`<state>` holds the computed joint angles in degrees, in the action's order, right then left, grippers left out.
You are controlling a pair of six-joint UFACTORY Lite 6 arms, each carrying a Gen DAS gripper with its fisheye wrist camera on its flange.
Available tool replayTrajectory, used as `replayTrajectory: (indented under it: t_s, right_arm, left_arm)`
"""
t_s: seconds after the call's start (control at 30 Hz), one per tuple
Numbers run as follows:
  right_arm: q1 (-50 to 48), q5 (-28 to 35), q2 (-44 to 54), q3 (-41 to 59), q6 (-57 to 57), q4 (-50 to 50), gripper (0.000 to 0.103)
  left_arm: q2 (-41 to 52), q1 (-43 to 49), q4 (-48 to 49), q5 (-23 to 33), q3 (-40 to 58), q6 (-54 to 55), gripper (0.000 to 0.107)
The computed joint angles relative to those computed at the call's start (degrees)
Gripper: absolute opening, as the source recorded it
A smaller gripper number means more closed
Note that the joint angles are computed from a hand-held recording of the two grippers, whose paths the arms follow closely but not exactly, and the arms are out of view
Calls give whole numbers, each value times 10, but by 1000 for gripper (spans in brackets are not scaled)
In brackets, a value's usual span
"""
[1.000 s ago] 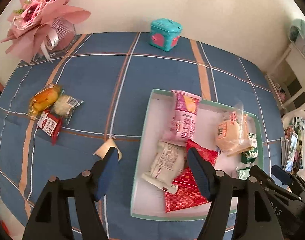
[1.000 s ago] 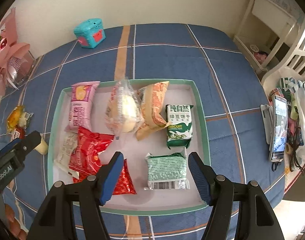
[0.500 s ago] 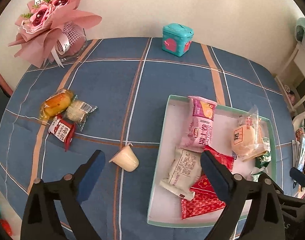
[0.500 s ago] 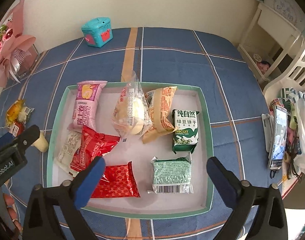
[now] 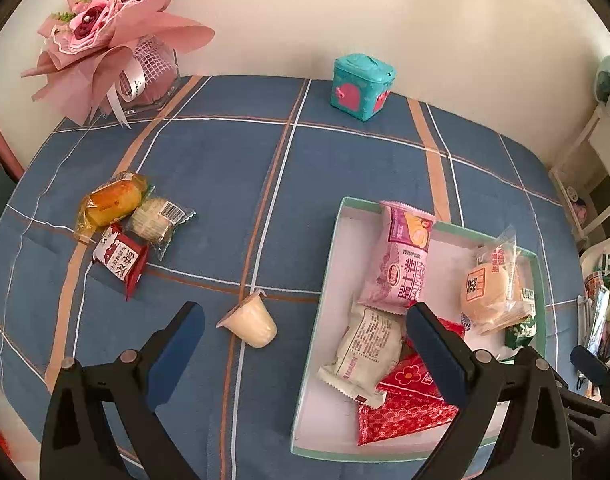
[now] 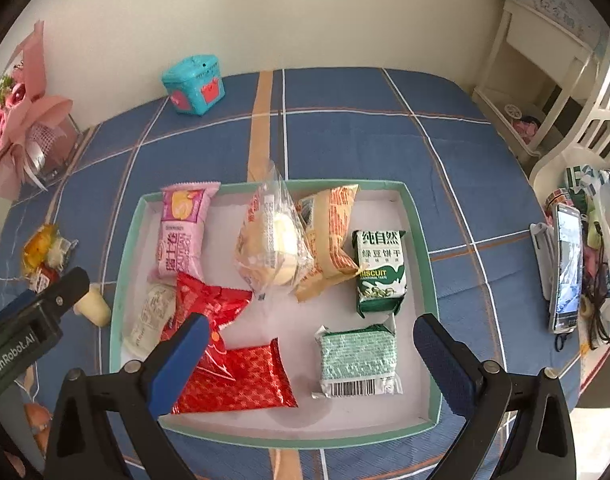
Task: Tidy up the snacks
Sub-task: 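Withdraw both tools from the tray toward the remaining snacks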
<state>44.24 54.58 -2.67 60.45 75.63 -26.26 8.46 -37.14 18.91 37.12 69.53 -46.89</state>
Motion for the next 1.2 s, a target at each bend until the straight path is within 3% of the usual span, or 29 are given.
replayTrajectory:
  t_s: [0.43,0.57,1.0,1.2]
  right_arm:
    - [27,-26,83,87,46,-16,103]
    - [39,-35,125,127,56,-22,103]
    - [91,-24,345,397,-4,-7,103]
    - [115,-4,479,574,-58,31,103]
  left_arm:
    - [-47,76,-60,-35,-37,68,101]
    - [-63,106,-25,-21,-48,50,101]
    - [-87,324,-120,-1,-60,231,101]
    - [-89,389,-135,6,-57,288,101]
